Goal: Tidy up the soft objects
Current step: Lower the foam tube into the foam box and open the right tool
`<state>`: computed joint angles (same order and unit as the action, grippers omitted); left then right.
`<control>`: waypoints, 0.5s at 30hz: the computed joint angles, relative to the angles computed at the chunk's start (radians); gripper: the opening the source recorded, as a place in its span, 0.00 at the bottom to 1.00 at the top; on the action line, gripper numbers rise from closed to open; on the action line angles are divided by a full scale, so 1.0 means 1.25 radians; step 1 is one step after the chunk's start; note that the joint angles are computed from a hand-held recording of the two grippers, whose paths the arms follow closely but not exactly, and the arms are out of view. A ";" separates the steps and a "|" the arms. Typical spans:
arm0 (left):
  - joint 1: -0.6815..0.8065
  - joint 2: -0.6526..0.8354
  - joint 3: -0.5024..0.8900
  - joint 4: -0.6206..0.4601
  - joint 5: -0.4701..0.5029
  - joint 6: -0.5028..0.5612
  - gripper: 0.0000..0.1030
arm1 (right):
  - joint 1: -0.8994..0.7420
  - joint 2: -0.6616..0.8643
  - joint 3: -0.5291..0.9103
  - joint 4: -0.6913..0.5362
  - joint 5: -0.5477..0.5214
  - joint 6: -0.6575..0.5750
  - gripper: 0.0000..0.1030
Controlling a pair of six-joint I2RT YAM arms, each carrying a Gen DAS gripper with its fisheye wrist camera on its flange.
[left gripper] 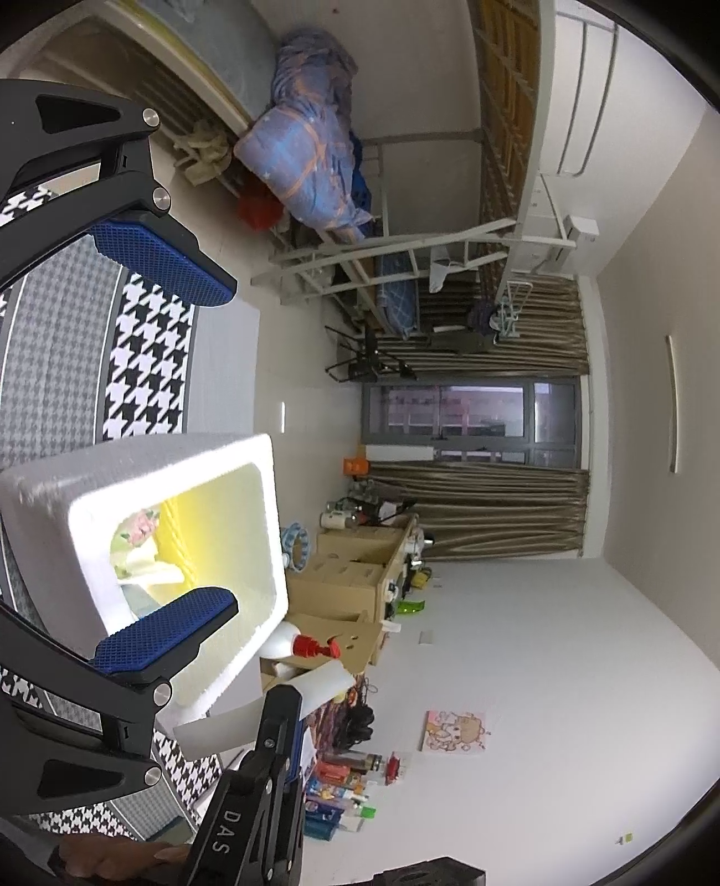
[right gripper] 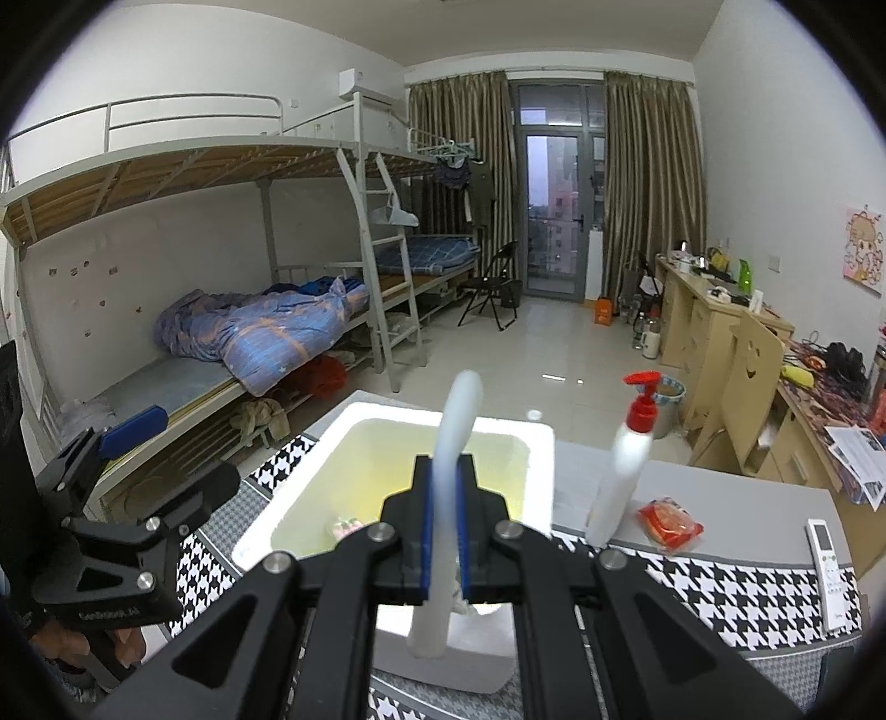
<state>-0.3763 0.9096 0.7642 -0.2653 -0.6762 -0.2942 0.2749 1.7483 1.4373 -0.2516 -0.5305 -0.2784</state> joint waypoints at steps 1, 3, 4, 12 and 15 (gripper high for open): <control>0.001 -0.006 -0.004 -0.003 -0.001 0.000 0.99 | 0.004 0.002 0.003 -0.003 0.000 -0.002 0.09; 0.000 -0.012 -0.009 -0.006 -0.008 -0.002 0.99 | 0.011 0.008 0.010 -0.011 0.003 -0.008 0.09; 0.001 -0.016 -0.012 -0.007 -0.010 -0.002 0.99 | 0.015 0.013 0.017 -0.017 0.005 -0.008 0.09; 0.016 -0.060 -0.038 -0.027 -0.008 -0.021 0.99 | 0.042 0.037 0.050 -0.050 0.012 -0.011 0.09; 0.014 -0.067 -0.043 -0.032 -0.013 -0.029 0.99 | 0.048 0.046 0.060 -0.054 0.018 -0.011 0.09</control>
<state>-0.3594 0.8252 0.7109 -0.3059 -0.6920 -0.3301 0.3351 1.8064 1.5124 -0.3186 -0.5076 -0.2918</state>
